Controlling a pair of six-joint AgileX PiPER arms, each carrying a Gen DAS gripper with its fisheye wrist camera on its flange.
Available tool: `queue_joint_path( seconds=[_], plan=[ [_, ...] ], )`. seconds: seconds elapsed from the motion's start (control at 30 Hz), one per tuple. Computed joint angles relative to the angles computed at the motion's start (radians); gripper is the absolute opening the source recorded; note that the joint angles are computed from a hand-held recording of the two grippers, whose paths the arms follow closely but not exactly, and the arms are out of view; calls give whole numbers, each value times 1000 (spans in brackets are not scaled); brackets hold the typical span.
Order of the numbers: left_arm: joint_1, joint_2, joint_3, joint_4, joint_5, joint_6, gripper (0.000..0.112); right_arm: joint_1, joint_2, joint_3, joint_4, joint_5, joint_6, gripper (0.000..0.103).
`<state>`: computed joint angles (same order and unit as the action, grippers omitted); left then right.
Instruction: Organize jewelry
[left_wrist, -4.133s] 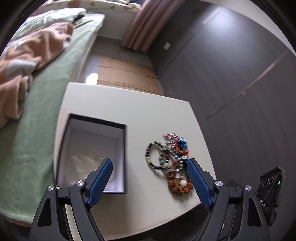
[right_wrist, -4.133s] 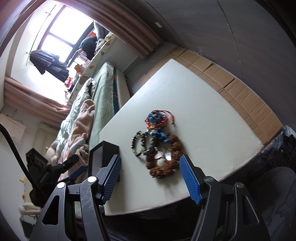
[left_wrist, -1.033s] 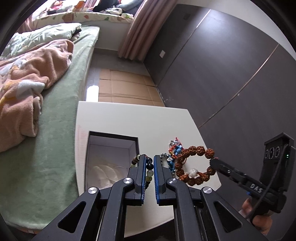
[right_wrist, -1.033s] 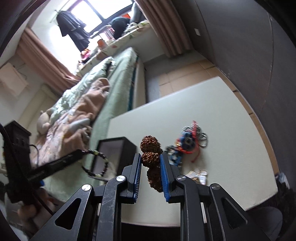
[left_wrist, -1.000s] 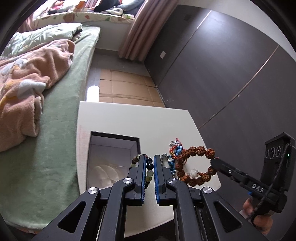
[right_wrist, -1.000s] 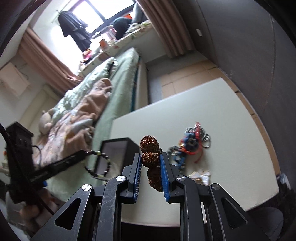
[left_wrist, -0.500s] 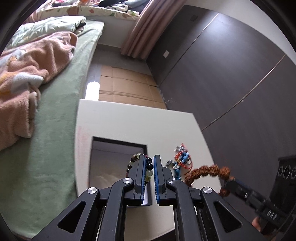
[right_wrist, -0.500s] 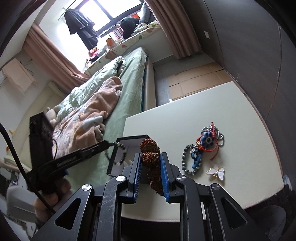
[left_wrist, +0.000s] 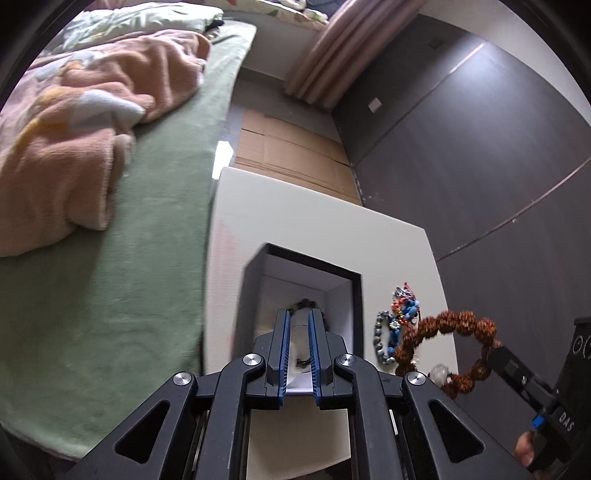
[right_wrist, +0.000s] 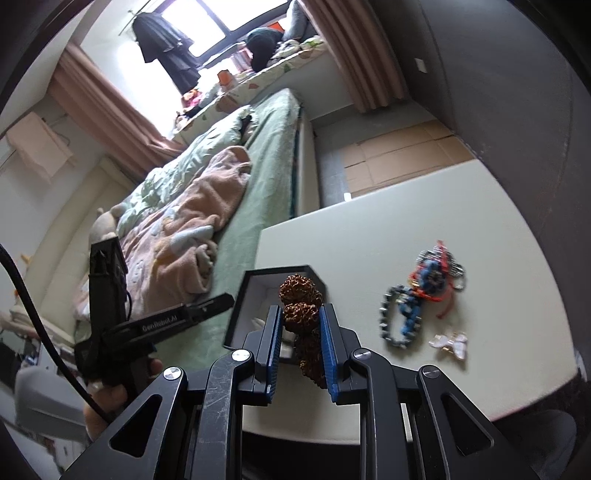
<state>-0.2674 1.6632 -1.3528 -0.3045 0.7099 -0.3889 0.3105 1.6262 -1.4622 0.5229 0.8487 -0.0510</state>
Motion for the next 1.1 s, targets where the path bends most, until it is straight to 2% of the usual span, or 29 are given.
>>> queue_joint_path(
  seconds=[0.07, 0.1, 0.13, 0.17, 0.2, 0.23, 0.3, 0.5, 0.57, 0.6, 0.63, 0.67, 0.7, 0.8, 0.93, 1.1],
  plan=[
    [15, -20, 15, 6, 4, -5, 12, 25, 29, -40, -15, 2, 17, 22],
    [29, -35, 27, 5, 9, -3, 19, 34, 42, -57, -19, 4, 25, 22],
    [41, -47, 41, -2, 6, 8, 35, 44, 58, -76, -23, 5, 32, 22],
    [48, -60, 54, -1, 0, 9, 46, 53, 76, -101, -28, 8, 39, 22],
    [58, -78, 71, -2, -14, 15, 64, 62, 91, -120, -34, 7, 47, 22],
    [64, -104, 95, -1, -36, 19, 75, 73, 108, -142, -47, 8, 60, 22],
    [69, -134, 113, 16, -47, 13, 80, 93, 137, -178, -76, 13, 89, 22],
    [78, -179, 115, 75, -15, -16, 83, 168, 221, -278, -206, 12, 201, 22],
    [82, -203, 130, 90, -28, -25, 86, 174, 262, -314, -136, 36, 151, 23],
    [84, -215, 139, 93, -32, -28, 89, 170, 291, -347, -72, 79, 106, 26],
    [85, -223, 144, 97, -36, -33, 92, 166, 306, -361, -32, 104, 82, 29],
    [85, -227, 150, 102, -42, -40, 93, 167, 305, -355, -11, 105, 70, 37],
    [83, -231, 152, 107, -44, -49, 94, 171, 291, -334, -16, 85, 71, 44],
    [76, -237, 158, 102, -53, -55, 94, 178, 219, -252, -74, 22, 106, 54],
    [30, -226, 139, 135, -60, -91, 94, 129, 117, -135, -41, -16, 86, 54],
    [-49, -183, 79, 200, -46, -156, 94, 60, 16, -49, -73, -29, 102, 55]
  ],
)
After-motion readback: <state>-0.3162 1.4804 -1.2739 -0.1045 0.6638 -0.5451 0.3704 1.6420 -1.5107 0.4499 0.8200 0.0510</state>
